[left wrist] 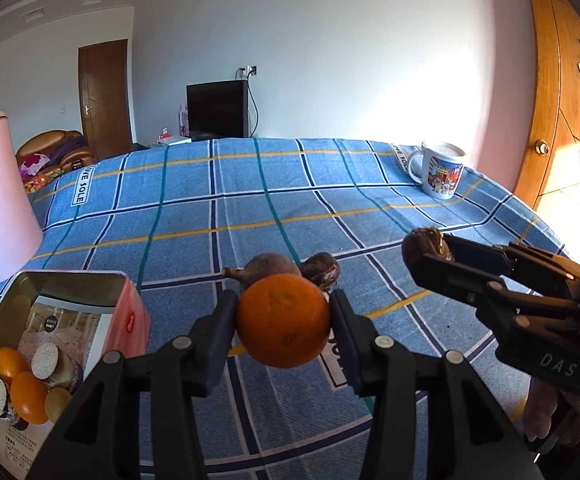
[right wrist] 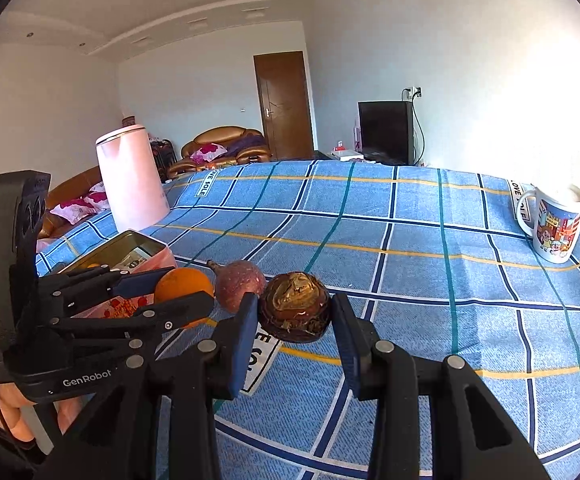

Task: Organize fruits
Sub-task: 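Close the left tool on the orange while the right tool grasps the brown cake, then carry the orange in the left tool and brown cake in the right tool over the tin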

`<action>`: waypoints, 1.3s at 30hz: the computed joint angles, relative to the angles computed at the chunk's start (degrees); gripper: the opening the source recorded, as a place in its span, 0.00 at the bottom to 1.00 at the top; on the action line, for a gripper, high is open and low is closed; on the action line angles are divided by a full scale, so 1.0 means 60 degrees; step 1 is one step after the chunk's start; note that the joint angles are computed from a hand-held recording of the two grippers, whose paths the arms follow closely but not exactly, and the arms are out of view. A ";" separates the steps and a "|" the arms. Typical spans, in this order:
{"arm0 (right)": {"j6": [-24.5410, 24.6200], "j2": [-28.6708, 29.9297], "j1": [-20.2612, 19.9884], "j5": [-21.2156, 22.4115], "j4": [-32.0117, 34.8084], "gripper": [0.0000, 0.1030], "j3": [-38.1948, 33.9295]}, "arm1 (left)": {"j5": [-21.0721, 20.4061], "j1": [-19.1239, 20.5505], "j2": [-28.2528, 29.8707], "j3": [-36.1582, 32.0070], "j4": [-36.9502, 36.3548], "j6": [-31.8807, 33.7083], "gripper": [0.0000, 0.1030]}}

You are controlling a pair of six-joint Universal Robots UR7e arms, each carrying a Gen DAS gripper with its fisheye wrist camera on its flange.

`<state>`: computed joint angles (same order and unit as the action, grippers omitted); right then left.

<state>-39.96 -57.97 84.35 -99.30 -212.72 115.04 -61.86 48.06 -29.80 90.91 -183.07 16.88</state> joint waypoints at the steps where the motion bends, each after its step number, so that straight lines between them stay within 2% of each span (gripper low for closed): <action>1: -0.0019 0.0000 -0.0003 0.0032 -0.0054 0.38 0.0013 | 0.0015 -0.0007 -0.0004 0.0038 -0.0149 0.0034 0.47; 14: -0.0225 0.0001 -0.0023 0.0367 -0.0641 0.38 0.0234 | 0.0133 -0.0127 -0.0027 0.0505 -0.1633 0.0508 0.47; 39: -0.0817 0.0195 -0.0078 0.0987 -0.2250 0.38 0.0692 | 0.0309 -0.0305 0.0028 0.0983 -0.3455 0.1203 0.47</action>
